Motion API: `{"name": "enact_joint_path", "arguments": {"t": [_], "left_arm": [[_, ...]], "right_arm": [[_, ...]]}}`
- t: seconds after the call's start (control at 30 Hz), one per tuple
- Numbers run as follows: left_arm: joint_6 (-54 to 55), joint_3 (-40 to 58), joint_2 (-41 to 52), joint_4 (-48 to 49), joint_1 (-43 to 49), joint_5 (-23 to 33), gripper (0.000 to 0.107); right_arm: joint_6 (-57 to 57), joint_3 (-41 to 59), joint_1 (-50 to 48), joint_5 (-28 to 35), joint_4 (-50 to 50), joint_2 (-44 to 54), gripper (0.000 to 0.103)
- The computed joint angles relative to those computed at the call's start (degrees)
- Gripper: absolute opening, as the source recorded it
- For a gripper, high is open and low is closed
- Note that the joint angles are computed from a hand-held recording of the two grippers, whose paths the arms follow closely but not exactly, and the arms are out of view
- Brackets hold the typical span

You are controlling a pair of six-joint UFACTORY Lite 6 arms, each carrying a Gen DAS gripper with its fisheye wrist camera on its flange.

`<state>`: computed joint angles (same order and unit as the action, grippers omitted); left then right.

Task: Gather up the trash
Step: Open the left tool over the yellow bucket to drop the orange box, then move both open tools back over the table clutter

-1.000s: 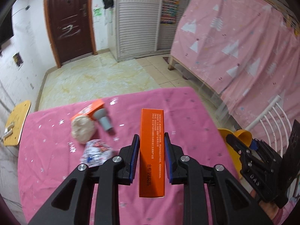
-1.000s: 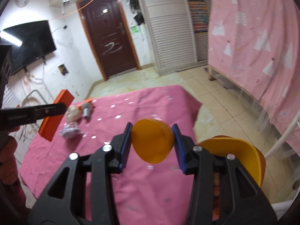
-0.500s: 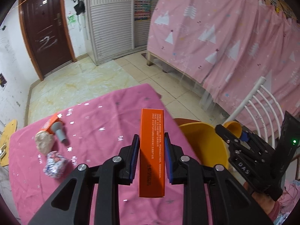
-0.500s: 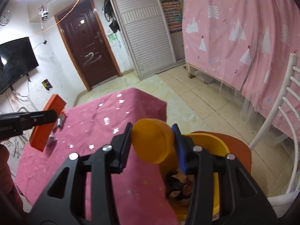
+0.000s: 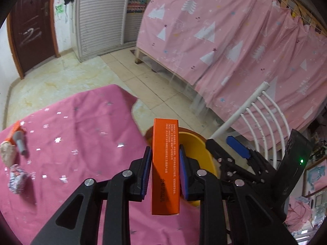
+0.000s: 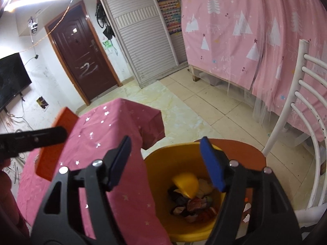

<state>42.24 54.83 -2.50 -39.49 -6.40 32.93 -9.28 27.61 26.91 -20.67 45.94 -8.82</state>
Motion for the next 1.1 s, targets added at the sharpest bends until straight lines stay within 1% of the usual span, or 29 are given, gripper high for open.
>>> {"name": "enact_joint_path", "arguments": {"t": [0.13, 0.2, 0.27, 0.3, 0.33, 0.4, 0.47, 0.57, 0.63, 0.7, 0.73, 0.9, 1.0, 1.1], "left_arm": [[1.9, 0.4, 2.3, -4.1, -3.4, -0.5, 0.017], [2.4, 0.5, 3.0, -5.7, -4.8, -0.8, 0.018], [3.0, 0.5, 3.6, -6.8, -5.9, -0.8, 0.023], [3.3, 0.6, 3.8, -7.3, -6.3, -0.6, 0.033], [3.7, 0.5, 3.8, -7.9, -6.5, -0.3, 0.046], [4.1, 0.0, 3.2, -8.7, -6.4, -0.6, 0.055], [3.7, -0.4, 2.5, -8.1, -6.5, -1.1, 0.056], [3.5, -0.4, 2.1, -7.5, -5.5, -0.3, 0.056], [4.3, -0.5, 1.6, -7.7, -4.4, 0.6, 0.056], [4.9, -0.5, 1.2, -7.7, -3.0, 1.7, 0.056], [5.4, -0.5, 1.1, -7.8, -2.1, 2.3, 0.056], [8.3, -0.6, -0.6, -8.8, 3.6, 4.9, 0.056], [11.0, -0.9, -2.0, -8.8, 8.1, 5.3, 0.059], [13.3, 0.7, -0.7, -9.3, 13.8, 7.0, 0.061]], "right_arm": [[3.6, -3.6, -3.0, -0.5, -2.6, -5.0, 0.067], [3.1, -5.0, -4.6, -0.6, -1.7, -6.8, 0.067], [4.7, -6.2, -6.2, -0.2, -3.3, -8.2, 0.067], [6.2, -6.8, -6.9, 0.0, -4.8, -8.7, 0.067], [8.0, -7.4, -7.8, 0.1, -6.6, -9.4, 0.067], [7.8, -7.7, -7.6, 0.2, -6.2, -10.1, 0.067], [7.7, -7.8, -7.3, 0.2, -6.2, -10.4, 0.067], [7.1, -7.2, -5.8, -0.1, -5.4, -9.7, 0.067], [6.8, -6.7, -4.3, -0.4, -4.5, -9.3, 0.067], [8.1, -5.8, -3.8, -0.1, -6.2, -8.5, 0.067], [7.2, -4.9, -2.6, -0.3, -5.1, -7.7, 0.067], [1.3, -0.5, 2.3, -0.9, 1.2, -3.9, 0.068], [-2.7, 2.5, 5.1, -1.1, 5.6, -1.4, 0.075], [-5.1, 6.0, 6.5, -0.6, 7.4, 1.6, 0.075]]}}
